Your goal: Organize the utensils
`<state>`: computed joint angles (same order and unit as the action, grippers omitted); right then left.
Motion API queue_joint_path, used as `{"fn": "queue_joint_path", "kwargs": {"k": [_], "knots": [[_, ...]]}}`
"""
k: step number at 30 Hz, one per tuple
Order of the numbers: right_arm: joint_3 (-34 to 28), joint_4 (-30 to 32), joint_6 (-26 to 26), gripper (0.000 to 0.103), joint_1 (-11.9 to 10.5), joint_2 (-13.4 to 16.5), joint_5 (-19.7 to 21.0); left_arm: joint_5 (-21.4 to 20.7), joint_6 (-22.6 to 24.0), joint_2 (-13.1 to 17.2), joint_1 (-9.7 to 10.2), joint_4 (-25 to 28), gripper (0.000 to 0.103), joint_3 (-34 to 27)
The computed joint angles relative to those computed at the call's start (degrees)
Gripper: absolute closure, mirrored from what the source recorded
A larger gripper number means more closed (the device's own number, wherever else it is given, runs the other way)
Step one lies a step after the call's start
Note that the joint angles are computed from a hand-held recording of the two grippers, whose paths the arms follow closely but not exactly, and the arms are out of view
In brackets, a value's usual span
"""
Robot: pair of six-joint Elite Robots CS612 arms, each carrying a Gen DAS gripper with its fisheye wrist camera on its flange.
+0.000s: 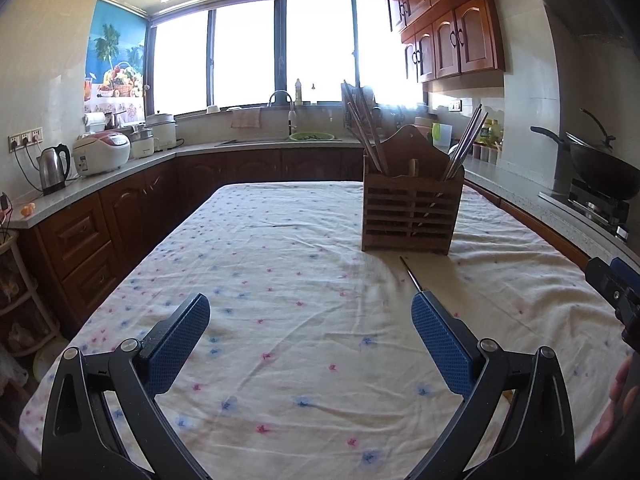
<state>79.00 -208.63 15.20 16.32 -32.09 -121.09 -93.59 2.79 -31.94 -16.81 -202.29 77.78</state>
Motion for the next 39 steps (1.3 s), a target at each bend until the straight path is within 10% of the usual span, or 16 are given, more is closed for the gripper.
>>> {"fn": "queue_joint_path", "kwargs": {"k": [39], "knots": [[-0.4,-1.9,-1.3,0.0,0.3,0.3,0.1,1.0,1.8,-0.5,-0.44,-0.5,0.0,0.6]]}}
